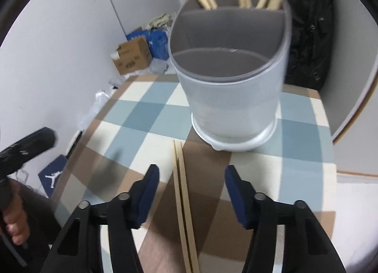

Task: Organize utensils
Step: 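Lower the right tool to the rug and close on a wooden chopstick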

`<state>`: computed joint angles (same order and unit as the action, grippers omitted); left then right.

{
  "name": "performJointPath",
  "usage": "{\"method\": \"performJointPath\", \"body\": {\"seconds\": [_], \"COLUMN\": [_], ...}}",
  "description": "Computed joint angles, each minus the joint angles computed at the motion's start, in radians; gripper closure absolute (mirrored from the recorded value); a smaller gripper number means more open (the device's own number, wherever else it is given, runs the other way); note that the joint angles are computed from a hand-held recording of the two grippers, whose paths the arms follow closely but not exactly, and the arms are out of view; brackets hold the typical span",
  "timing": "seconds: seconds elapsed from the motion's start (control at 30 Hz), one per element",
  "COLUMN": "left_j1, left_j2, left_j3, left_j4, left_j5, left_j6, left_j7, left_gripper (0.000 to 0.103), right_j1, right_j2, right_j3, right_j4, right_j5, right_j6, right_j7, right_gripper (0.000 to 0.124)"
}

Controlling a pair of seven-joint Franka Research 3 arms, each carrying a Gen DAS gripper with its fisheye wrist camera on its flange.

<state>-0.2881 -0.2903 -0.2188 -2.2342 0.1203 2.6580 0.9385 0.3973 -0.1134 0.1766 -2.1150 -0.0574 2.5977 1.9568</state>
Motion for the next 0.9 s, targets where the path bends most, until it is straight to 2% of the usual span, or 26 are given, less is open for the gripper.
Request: {"method": "performJointPath", "body": {"seconds": [0.07, 0.13, 0.2, 0.33, 0.57, 0.73, 0.83, 0.9], "left_j1": [-0.003, -0.009, -0.017, -0.016, -0.025, -0.013, -0.009, -0.008], "left_j2": [0.006, 0.006, -0.005, -0.017, -0.012, -0.018, -0.02, -0.019], "left_j3": [0.007, 0.018, 0.026, 0.032, 0.057, 0.044, 0.039, 0.041], "left_j4": [-0.001, -0.006, -0.015, -0.029, -0.031, -0.033, -0.034, -0.034], "left_j5": [-0.018, -0.042, -0.069, -0.077, -0.167, -0.158, -0.143, -0.143], "left_j6": [0.002, 0.006, 0.019, 0.036, 0.032, 0.03, 0.03, 0.028], "left_j7": [0.0, 0.013, 0.031, 0.045, 0.079, 0.068, 0.063, 0.06], "left_gripper": [0.021, 0.021, 0.021, 0.021, 0.021, 0.021, 0.021, 0.021], "right_j1": [-0.005, 0.003, 0.015, 0.038, 0.054, 0.07, 0.075, 0.077], "right_j2": [0.045, 0.084, 0.098, 0.114, 0.114, 0.146, 0.167, 0.177], "right_j3": [0.011, 0.011, 0.001, -0.01, -0.014, -0.015, -0.02, -0.023], "right_j4": [0.06, 0.104, 0.12, 0.137, 0.141, 0.184, 0.219, 0.235], "right_j5": [-0.07, -0.15, -0.171, -0.214, -0.234, -0.251, -0.218, -0.18], "right_j6": [-0.07, -0.114, -0.13, -0.144, -0.147, -0.185, -0.212, -0.22], "right_j7": [0.042, 0.086, 0.107, 0.086, 0.056, 0.005, -0.021, -0.057], "right_gripper": [0.071, 0.081, 0.091, 0.096, 0.099, 0.103, 0.106, 0.118]}}
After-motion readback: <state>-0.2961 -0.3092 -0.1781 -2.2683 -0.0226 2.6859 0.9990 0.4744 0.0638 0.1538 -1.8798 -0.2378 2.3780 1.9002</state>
